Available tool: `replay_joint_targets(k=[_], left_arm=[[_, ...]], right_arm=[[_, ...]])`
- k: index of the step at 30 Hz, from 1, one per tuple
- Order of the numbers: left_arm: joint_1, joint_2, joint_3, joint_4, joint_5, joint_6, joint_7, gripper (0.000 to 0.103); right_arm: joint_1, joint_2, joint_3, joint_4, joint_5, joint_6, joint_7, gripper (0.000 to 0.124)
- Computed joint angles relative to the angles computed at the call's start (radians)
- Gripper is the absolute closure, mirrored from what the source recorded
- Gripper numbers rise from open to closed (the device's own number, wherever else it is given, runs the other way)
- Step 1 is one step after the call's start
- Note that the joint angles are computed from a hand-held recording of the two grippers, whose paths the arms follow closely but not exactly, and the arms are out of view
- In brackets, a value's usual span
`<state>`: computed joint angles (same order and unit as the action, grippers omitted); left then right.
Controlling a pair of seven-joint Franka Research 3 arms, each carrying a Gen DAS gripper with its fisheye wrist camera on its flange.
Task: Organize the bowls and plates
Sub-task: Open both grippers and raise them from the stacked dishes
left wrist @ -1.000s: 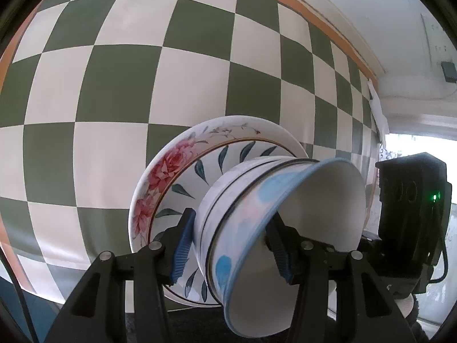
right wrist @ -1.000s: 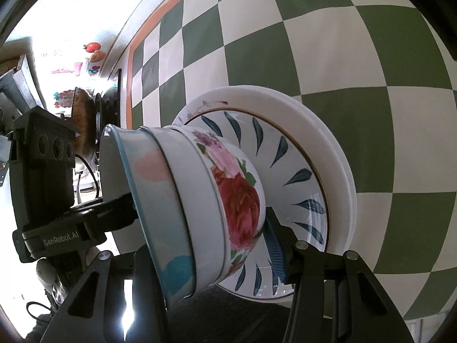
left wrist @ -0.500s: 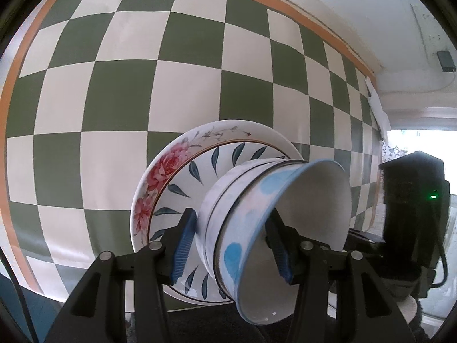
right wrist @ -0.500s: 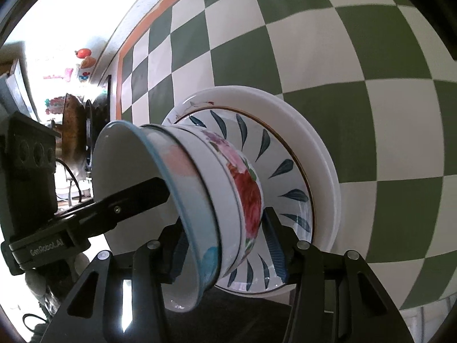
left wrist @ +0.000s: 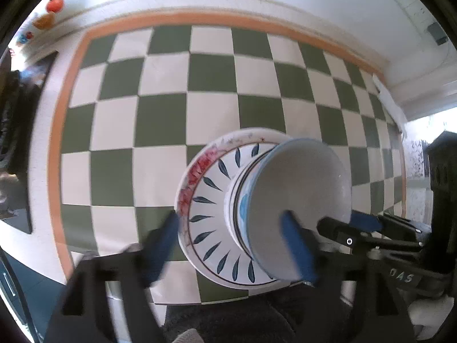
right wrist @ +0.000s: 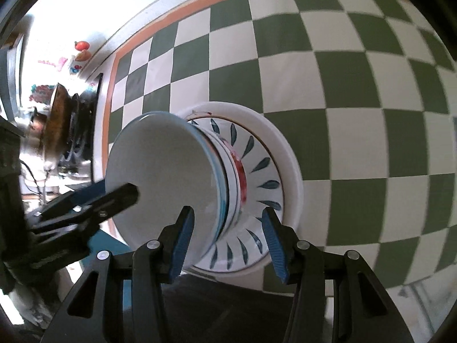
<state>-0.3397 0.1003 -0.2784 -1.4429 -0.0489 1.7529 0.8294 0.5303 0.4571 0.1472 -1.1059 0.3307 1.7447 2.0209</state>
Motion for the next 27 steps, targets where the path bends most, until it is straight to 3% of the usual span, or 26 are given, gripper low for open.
replay_joint_targets(k=[1, 4, 5, 18, 21, 27], left_arm=[[-0.003, -0.008, 0.0, 0.001, 0.024, -0.005, -0.009, 0.008], [-0.014, -0.028, -0.002, 0.005, 0.087, -0.003, -0.035, 0.004], [-0.016, -0.038, -0.002, 0.001, 0.103, 0.001, -0.038, 0.003], [-0.035, -0.113, -0.017, -0.013, 0.165, 0.018, -0.043, 0.001], [-0.043, -0.149, -0.028, -0.035, 0.218, 0.062, -0.072, 0.001], [-0.068, -0.161, -0.057, 0.006, 0.317, 0.058, -0.124, 0.0]], right_arm=[[0.013, 0.003, -0.006, 0.024, -0.033, -0.029, 0.01, 0.07], [0.039, -0.019, -0.017, 0.034, -0.101, -0.052, 0.006, 0.039], [0.047, -0.028, -0.02, 0.033, -0.123, -0.057, 0.012, 0.037], [0.091, -0.199, -0.017, -0.11, -0.29, 0.043, 0.137, 0.026], [0.094, -0.247, -0.01, -0.146, -0.333, 0.066, 0.16, 0.025], [0.091, -0.346, 0.016, -0.22, -0.4, 0.112, 0.176, 0.024]])
